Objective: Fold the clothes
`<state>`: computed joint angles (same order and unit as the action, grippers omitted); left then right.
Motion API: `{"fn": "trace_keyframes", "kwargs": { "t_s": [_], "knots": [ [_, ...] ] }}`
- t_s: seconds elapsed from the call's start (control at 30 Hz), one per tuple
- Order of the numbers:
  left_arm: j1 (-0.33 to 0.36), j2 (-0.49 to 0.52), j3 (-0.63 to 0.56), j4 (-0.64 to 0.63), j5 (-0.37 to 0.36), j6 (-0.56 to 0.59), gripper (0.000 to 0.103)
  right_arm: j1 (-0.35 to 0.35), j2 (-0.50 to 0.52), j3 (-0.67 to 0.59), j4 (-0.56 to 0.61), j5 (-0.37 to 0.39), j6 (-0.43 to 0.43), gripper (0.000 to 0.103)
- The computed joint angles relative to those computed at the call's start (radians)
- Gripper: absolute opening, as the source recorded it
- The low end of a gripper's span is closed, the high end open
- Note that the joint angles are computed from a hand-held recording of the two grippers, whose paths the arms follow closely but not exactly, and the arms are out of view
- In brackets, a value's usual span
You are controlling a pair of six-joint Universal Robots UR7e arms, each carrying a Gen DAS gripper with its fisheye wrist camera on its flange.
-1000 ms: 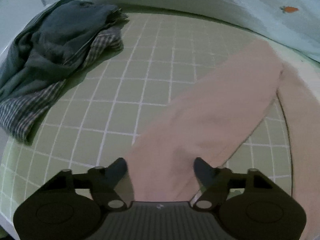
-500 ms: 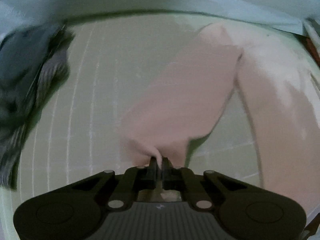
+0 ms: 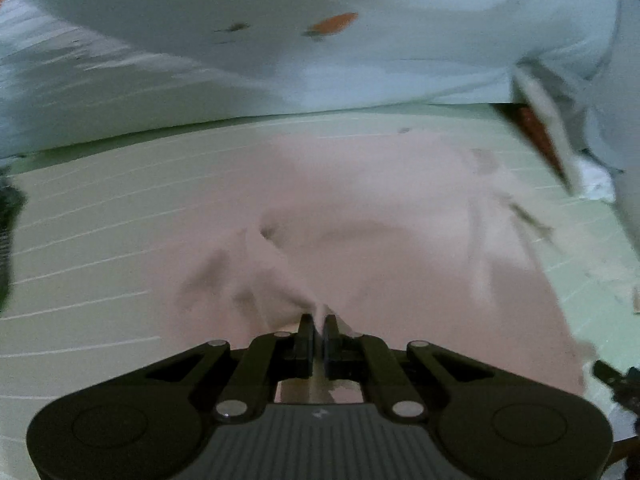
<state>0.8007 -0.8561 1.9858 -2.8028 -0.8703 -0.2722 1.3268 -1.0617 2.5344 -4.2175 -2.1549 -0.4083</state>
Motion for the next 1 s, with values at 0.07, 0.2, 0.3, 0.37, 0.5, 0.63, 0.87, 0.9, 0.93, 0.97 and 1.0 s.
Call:
{"fn": "trace_keyframes", "kwargs": {
  "t_s": [0.07,0.2,0.3,0.37,0.5,0.63,0.87,0.9,0.93,0.97,1.0],
  "knots": [
    [-0.017,0.036,-0.017,-0.017,-0.035,-0.037,0.004,-0.026,-0.043,-0.003,0.042,0.027,-0.017,0.102],
    [-0.039,0.082,-0.029,-0.092,-0.096,-0.073,0.007,-0.068,-0.118,-0.024,0.129,0.073,-0.039,0.102],
    [-0.051,0.085,-0.015,-0.126,-0.092,-0.105,0.028,-0.060,-0.133,-0.055,0.183,0.086,-0.052,0.102],
    [-0.058,0.061,0.020,-0.154,-0.057,-0.130,0.053,-0.055,-0.140,-0.076,0.217,0.095,-0.062,0.102],
    [-0.069,-0.015,0.110,-0.158,0.038,-0.197,0.064,-0.003,-0.094,-0.110,0.250,0.091,-0.071,0.102],
    [-0.053,-0.109,0.191,-0.076,0.093,-0.295,0.067,0.077,-0.005,-0.133,0.243,0.078,-0.063,0.102],
    [0.017,-0.237,0.273,0.027,0.093,-0.294,0.072,0.206,0.175,-0.160,0.186,0.042,0.010,0.099],
    [0.026,-0.258,0.283,0.033,0.086,-0.276,0.072,0.217,0.196,-0.164,0.181,0.042,0.026,0.097],
    [0.035,-0.277,0.292,0.036,0.080,-0.255,0.072,0.228,0.217,-0.169,0.176,0.043,0.042,0.095],
    [0.043,-0.292,0.298,0.035,0.076,-0.228,0.072,0.236,0.235,-0.176,0.174,0.044,0.059,0.090],
    [0.049,-0.304,0.304,0.031,0.074,-0.199,0.072,0.244,0.253,-0.183,0.172,0.045,0.075,0.087]
  ]
}}
